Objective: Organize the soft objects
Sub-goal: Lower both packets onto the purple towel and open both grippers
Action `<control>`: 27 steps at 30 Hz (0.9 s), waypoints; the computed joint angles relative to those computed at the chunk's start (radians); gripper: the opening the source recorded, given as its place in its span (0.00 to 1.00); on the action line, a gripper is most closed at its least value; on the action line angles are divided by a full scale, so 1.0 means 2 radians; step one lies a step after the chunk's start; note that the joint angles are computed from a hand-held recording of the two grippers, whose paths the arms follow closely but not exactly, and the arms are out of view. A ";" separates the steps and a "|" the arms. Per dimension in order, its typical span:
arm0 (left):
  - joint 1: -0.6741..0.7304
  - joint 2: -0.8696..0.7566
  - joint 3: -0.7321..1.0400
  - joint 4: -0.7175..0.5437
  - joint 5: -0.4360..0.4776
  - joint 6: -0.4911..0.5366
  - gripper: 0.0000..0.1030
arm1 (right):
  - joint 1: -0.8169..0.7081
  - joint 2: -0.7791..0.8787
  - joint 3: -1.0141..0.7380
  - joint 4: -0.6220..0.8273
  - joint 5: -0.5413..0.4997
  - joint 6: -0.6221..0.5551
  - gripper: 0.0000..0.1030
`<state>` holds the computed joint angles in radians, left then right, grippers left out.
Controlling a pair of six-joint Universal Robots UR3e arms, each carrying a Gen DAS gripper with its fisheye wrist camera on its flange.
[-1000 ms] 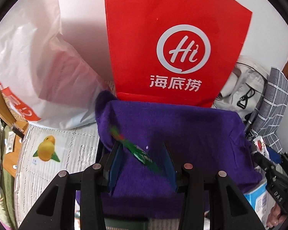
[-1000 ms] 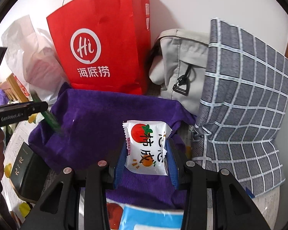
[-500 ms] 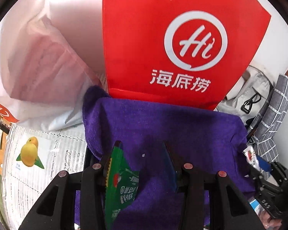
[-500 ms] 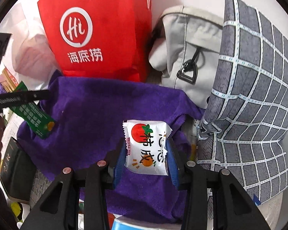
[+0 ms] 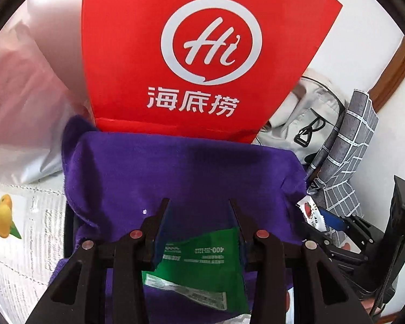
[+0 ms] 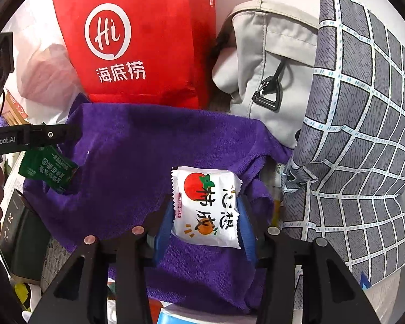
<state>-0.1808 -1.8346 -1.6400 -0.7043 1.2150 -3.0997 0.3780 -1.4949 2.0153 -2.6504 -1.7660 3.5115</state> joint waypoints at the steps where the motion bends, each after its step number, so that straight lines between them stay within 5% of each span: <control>1: 0.002 0.001 0.000 0.000 0.000 0.000 0.37 | 0.000 0.001 -0.001 0.001 0.000 0.000 0.45; 8: 0.023 0.010 -0.006 -0.005 -0.017 0.006 0.39 | 0.004 0.005 -0.001 -0.001 0.003 0.001 0.59; 12: 0.028 0.025 -0.012 -0.010 -0.017 0.012 0.53 | 0.012 0.008 -0.004 -0.003 -0.006 -0.001 0.66; 16: 0.034 0.042 -0.026 -0.015 -0.015 0.017 0.55 | 0.018 0.005 -0.008 0.002 -0.008 -0.005 0.73; 21: 0.031 0.067 -0.044 -0.017 -0.008 0.012 0.56 | 0.030 -0.016 -0.003 0.013 -0.027 0.007 0.73; 24: 0.037 0.099 -0.074 -0.009 -0.010 0.002 0.70 | 0.033 -0.049 0.012 0.019 -0.029 0.019 0.75; 27: 0.036 0.126 -0.085 -0.020 0.003 0.002 0.73 | 0.049 -0.077 0.012 0.046 -0.043 0.033 0.75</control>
